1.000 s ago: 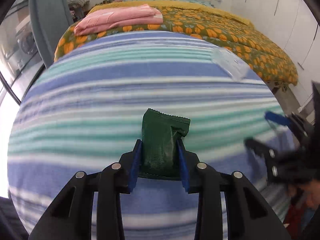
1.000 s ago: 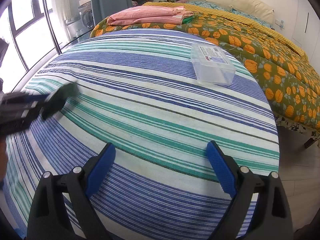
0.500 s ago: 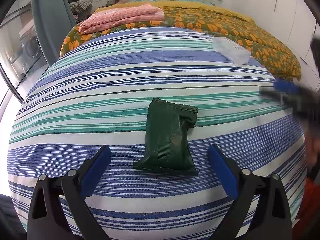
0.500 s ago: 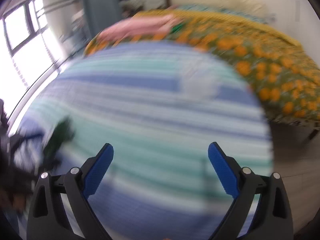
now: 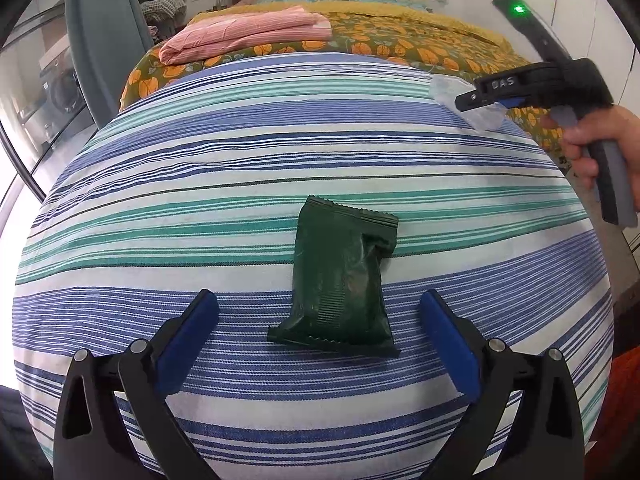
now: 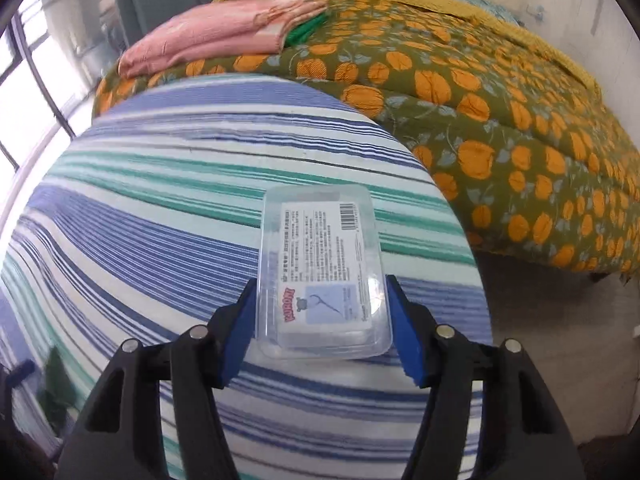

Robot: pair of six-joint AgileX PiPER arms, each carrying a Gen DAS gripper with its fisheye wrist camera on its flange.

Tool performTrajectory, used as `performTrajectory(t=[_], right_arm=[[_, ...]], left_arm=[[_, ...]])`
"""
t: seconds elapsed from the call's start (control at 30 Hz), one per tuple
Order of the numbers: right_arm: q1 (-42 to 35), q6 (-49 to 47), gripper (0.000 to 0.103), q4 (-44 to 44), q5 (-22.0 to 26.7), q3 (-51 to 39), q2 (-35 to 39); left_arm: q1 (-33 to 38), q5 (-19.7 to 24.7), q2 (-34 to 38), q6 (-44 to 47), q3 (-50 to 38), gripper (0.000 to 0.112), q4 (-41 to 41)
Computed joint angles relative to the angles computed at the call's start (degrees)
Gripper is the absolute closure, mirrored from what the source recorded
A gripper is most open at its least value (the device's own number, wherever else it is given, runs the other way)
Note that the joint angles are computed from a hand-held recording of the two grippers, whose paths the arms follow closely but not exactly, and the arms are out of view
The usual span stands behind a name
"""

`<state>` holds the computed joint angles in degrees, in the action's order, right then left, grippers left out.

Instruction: Collect trash

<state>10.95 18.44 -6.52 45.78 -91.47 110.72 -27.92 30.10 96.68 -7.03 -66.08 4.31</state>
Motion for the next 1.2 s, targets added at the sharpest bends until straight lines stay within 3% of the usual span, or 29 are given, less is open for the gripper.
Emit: performTrajectory(t=[0.23,0.37,0.5,0.57,0.67,0.83,0.93,1.03,1.1,1.13,1.2], right_arm=[[3.9,-4.2,0.043,8.1,-4.0,19.2,-16.5],[11.9,3.6,0.043,3.3,-6.8,33.4,-28.0],[20.0,17.4,0.042,-8.3,-7.5,40.7,-31.9],[21.2,20.1,0.04,-9.8,-6.9,41.8,-33.3],[20.1,17.5,0.022,-6.7,-6.0,41.7,-35.4],[19.3,13.6,0.021,-5.9,-1.1,36.9,-33.8],[18.9,11.8,0.021,-4.6,1.8,33.4,-30.4],[18.0,10.8,0.022,-2.8,2.2,32.0,-28.1],[17.3,9.9,0.03,-1.6,2.1,31.6,-27.1],[16.7,9.3,0.042,-0.8,2.2,31.4,-26.6],[16.4,9.7,0.043,-0.3,1.7,31.8,-27.4]], left_arm=[[0.0,0.0,0.0,-0.1,0.0,0.014,0.1],[0.0,0.0,0.0,-0.3,0.0,0.014,0.4],[0.3,0.1,-0.2,1.9,0.0,0.014,-1.4],[1.0,0.2,-0.7,6.2,0.4,0.014,-4.9],[2.7,1.7,-1.9,16.1,1.0,0.014,-12.9],[3.4,4.2,-1.4,18.1,-1.6,0.014,-15.3],[2.5,5.9,0.1,15.2,-4.5,0.014,-12.3],[1.3,8.6,2.4,12.7,-7.8,0.025,-9.0],[0.7,10.3,3.7,10.8,-9.3,0.033,-6.6],[0.3,10.2,3.8,9.7,-9.2,0.038,-5.3],[0.5,9.1,3.2,10.4,-8.3,0.052,-5.9]])
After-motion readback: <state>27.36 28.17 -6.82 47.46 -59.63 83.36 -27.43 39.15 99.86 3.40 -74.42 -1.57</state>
